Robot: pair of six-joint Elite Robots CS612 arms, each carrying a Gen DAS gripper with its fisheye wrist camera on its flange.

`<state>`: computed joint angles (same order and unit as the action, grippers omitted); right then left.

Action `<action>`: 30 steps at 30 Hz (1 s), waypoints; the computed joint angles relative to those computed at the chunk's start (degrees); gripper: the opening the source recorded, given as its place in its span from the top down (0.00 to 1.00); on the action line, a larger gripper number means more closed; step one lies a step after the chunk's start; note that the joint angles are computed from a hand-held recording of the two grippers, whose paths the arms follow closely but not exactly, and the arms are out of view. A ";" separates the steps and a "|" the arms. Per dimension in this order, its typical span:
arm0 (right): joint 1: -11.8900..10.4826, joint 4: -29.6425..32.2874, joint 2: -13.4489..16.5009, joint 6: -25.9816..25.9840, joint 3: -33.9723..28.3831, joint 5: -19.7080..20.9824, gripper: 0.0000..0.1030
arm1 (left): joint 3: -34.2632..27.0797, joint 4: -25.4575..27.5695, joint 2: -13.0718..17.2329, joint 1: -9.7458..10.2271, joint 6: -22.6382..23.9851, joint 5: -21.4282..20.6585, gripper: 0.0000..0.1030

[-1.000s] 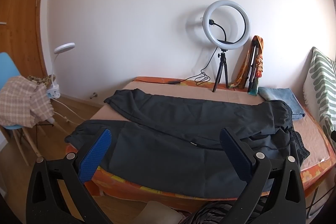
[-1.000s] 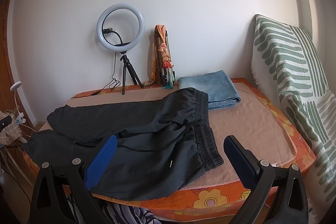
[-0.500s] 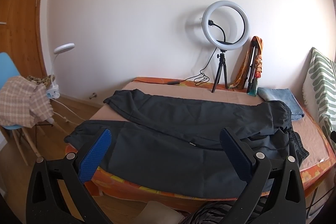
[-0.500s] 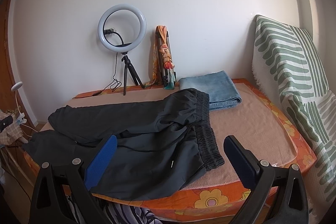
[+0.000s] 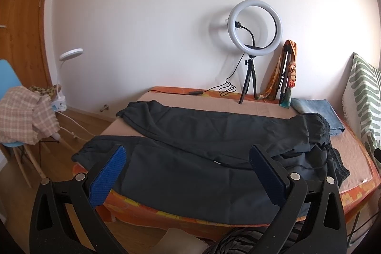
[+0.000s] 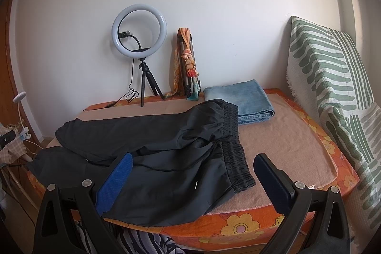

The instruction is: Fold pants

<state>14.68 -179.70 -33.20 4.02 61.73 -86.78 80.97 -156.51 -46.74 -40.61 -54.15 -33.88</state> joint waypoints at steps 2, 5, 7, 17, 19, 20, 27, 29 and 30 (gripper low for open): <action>-0.04 -0.05 -0.01 0.08 0.03 0.16 0.00 | 0.08 -0.07 -0.05 0.03 0.09 -0.16 0.00; -0.02 -0.09 0.00 0.01 0.00 0.06 0.00 | 0.32 -0.45 -0.16 0.03 0.34 -0.23 0.00; -0.03 -0.13 -0.02 0.04 0.03 0.19 0.00 | 0.47 -0.68 -0.25 0.02 0.61 -0.20 0.00; 0.02 -0.25 -0.10 0.06 0.08 0.42 0.00 | 1.35 -1.54 -0.74 -0.17 1.09 -0.05 0.00; 0.06 -0.58 -0.23 0.08 0.32 0.66 0.00 | 1.57 -1.53 -0.87 -0.30 0.99 0.25 0.00; 0.08 -0.77 -0.31 0.06 0.48 0.77 0.00 | 1.69 -1.40 -0.94 -0.34 0.81 0.38 0.00; 0.19 -1.04 -0.39 -0.30 0.74 2.37 0.00 | 2.64 2.58 -1.76 -0.63 -2.42 1.87 0.00; 0.10 -0.91 -0.19 0.04 0.41 3.56 0.00 | 3.13 3.69 -2.05 -0.57 -3.12 2.30 0.00; 0.04 -0.81 -0.03 0.14 0.11 4.31 0.00 | 3.38 4.93 -2.31 -0.41 -4.03 1.87 0.00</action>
<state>14.72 -180.51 -33.23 4.16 61.84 -82.46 84.35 -151.58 -49.05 -41.02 -58.18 -32.01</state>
